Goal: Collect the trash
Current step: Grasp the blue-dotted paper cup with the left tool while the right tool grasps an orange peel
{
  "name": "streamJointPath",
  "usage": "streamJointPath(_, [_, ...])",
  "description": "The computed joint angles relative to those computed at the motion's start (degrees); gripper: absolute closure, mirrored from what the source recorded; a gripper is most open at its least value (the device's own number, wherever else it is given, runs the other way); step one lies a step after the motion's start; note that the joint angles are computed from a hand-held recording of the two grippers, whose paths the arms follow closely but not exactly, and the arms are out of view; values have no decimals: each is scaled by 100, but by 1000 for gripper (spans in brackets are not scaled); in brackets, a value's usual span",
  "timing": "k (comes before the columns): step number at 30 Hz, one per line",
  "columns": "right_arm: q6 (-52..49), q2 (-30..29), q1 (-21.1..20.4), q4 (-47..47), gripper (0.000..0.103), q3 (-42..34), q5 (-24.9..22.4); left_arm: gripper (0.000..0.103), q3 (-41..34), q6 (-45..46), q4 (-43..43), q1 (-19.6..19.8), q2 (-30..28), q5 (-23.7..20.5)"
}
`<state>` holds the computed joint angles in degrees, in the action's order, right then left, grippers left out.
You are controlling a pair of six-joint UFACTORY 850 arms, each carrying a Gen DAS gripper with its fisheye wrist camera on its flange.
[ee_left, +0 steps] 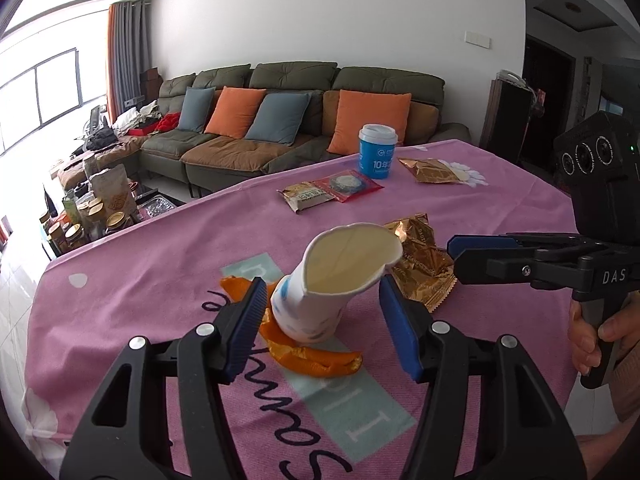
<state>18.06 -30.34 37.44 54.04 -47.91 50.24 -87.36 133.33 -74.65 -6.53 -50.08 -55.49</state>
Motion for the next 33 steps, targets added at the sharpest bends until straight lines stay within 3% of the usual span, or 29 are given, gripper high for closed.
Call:
streamJointPath(11, [-59,-2,-65,5,57,-16,-115,55,30,85,-42,18,-5,-209])
streamJointPath(18, [-393,-94,-188,-70,57,-263,-375,56,-133,-505,-114,371,38,-563])
streamJointPath(28, [-1277,-641,-471,-393,58,-1320,-1727,55,-637,-1392,-131,988,-220,-467])
streamJointPath(33, [-1856,-883,-535,-35,66,-1783,-2345,55,-788,-1639,-27,1224,-360,-393])
